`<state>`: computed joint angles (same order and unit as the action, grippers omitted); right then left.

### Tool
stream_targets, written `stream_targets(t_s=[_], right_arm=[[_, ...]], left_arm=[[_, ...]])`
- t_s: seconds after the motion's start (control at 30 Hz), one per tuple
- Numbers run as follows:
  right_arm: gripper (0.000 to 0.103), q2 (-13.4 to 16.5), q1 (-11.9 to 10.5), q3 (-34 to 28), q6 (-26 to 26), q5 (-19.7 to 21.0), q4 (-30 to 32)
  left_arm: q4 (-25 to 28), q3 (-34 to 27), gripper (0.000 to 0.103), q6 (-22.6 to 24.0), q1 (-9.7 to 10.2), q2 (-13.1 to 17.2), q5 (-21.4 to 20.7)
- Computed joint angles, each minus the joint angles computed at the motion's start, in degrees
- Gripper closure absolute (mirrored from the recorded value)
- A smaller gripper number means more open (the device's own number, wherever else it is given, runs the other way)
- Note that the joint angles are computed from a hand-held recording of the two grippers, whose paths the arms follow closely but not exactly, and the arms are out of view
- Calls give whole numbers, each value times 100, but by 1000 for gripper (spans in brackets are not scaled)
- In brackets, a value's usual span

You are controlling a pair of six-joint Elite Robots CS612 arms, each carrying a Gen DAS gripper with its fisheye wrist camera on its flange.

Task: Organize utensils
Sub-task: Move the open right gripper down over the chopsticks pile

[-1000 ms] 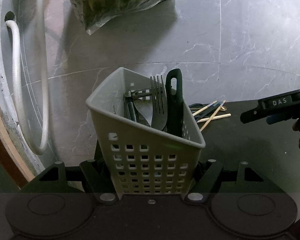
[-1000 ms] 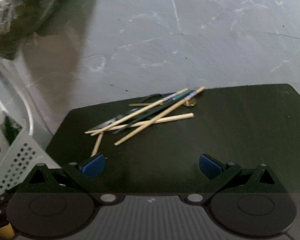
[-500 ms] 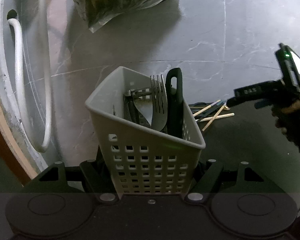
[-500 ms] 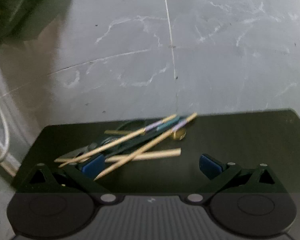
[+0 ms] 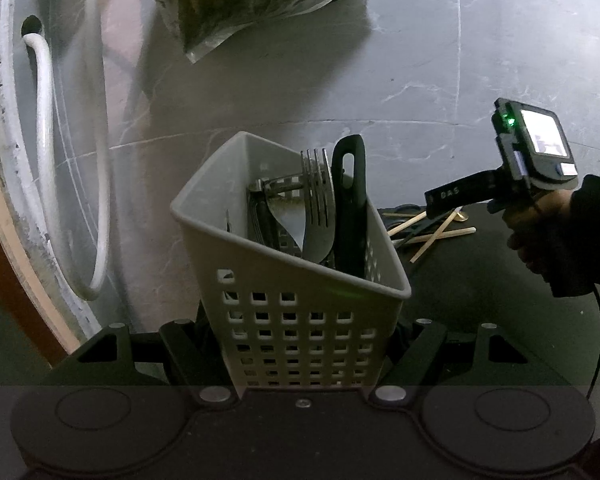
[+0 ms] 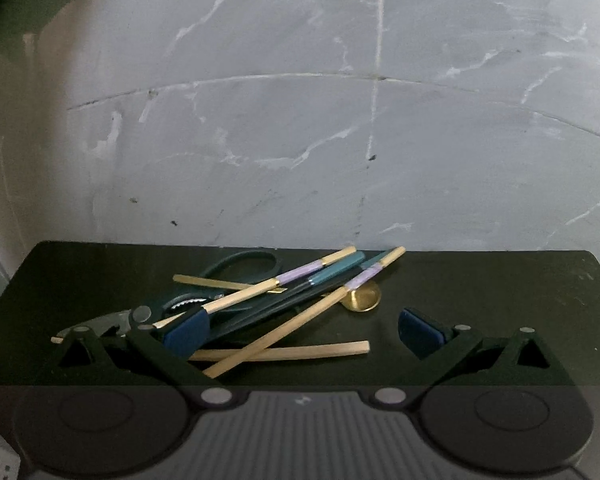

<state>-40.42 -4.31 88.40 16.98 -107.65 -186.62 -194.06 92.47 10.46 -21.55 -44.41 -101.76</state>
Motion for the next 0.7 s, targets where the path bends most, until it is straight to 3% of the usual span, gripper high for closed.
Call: stream_targets(t_s=[0.7], right_arm=[[0,36,24,16,94,275,25]], left_arm=[[-33,24,27,-34,-16,-9,52]])
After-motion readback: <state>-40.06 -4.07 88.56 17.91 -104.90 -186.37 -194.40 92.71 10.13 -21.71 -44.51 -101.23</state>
